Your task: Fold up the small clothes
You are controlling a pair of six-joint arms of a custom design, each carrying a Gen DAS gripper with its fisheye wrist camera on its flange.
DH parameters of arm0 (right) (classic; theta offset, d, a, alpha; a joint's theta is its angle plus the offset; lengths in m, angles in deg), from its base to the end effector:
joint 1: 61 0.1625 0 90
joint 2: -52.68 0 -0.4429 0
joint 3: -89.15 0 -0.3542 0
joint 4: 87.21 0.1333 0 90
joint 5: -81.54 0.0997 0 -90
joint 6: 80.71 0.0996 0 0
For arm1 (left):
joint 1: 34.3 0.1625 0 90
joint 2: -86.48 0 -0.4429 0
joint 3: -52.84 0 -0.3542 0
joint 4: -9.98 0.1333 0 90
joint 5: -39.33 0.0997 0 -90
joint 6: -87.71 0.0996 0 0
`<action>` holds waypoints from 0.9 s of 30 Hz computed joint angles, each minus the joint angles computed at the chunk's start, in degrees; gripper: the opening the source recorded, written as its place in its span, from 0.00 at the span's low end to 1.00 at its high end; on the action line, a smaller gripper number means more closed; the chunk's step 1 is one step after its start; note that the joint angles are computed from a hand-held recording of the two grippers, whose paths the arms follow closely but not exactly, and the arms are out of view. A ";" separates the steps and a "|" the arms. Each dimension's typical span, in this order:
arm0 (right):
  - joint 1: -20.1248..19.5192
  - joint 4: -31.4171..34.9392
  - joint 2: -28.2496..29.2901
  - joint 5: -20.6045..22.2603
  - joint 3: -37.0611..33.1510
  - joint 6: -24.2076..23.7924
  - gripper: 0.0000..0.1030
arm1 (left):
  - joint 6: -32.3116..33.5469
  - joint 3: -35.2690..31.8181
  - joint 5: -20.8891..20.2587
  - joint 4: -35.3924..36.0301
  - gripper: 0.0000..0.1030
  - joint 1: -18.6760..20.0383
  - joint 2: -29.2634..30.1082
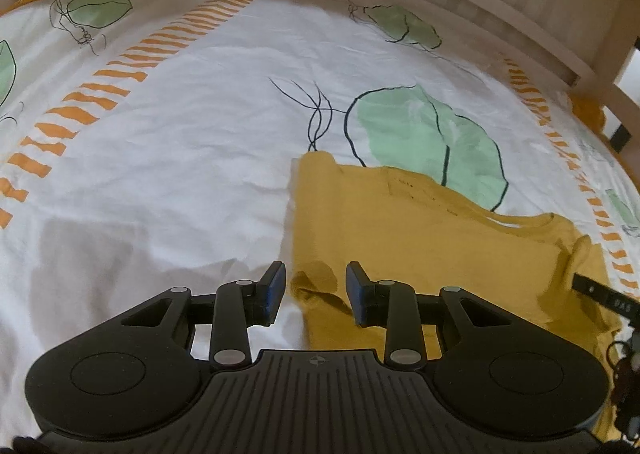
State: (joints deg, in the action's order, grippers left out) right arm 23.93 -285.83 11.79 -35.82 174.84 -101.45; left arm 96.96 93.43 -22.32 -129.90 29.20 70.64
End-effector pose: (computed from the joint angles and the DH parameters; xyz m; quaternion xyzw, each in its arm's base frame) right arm 0.0245 -0.7145 0.2533 -0.0114 -0.8341 0.4558 0.3104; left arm -0.2289 -0.8639 0.0981 0.2398 0.9170 -0.2444 0.2047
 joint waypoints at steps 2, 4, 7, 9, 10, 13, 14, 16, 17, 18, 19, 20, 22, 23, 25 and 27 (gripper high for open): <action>-0.15 0.20 0.13 0.48 0.25 -0.17 0.25 | 0.09 -0.48 0.18 -0.12 0.31 0.08 0.24; -0.27 0.75 -0.35 1.78 0.77 0.48 0.17 | -0.10 -0.87 0.47 -0.35 0.31 0.17 0.44; 0.48 -0.08 -0.80 1.77 1.28 0.19 0.15 | -0.83 -1.31 0.25 -0.37 0.31 0.37 0.51; 1.07 -0.10 -1.28 1.89 1.38 0.14 0.15 | -1.03 -1.83 0.14 -0.07 0.31 0.43 0.66; 1.53 -0.26 -1.60 1.65 1.47 -0.04 0.15 | -1.08 -1.96 0.17 -0.08 0.31 0.44 0.73; 2.49 -1.64 -2.57 1.17 2.03 -0.81 0.15 | -1.29 -2.45 0.09 0.18 0.31 0.42 0.96; 2.74 -1.95 -2.95 0.69 2.16 -0.88 0.15 | -1.18 -2.94 -0.07 0.50 0.31 0.49 1.16; 3.02 -2.41 -3.59 -0.84 2.35 -0.61 0.15 | -1.12 -3.21 -0.12 0.72 0.31 0.50 1.31; 2.96 -3.02 -3.96 -1.47 2.73 -0.56 0.15 | -1.10 -3.28 -0.17 0.81 0.31 0.53 1.34; 2.87 -3.54 -4.12 -2.25 2.85 -0.76 0.15 | -1.09 -3.41 -0.23 1.01 0.31 0.53 1.41; 2.79 -4.07 -4.27 -3.89 2.93 -0.84 0.15 | -1.06 -3.50 -0.30 1.18 0.31 0.54 1.45; 2.66 -4.20 -4.47 -4.89 3.06 -0.55 0.15 | -1.01 -3.56 -0.30 1.31 0.31 0.52 1.52; 1.82 -3.21 -5.67 -4.90 4.06 1.70 0.15 | -0.89 -4.03 -0.22 2.05 0.31 0.49 1.83; 1.33 -1.76 -6.33 -4.50 4.47 3.03 0.15 | -0.88 -3.99 -0.17 2.27 0.31 0.46 1.90; 0.84 1.04 -6.69 -4.93 4.44 4.07 0.15 | -0.83 -4.20 0.09 3.12 0.31 0.41 2.20; 0.62 5.58 -7.05 -5.48 4.05 5.18 0.21 | -0.59 -4.46 0.27 4.20 0.31 0.36 2.55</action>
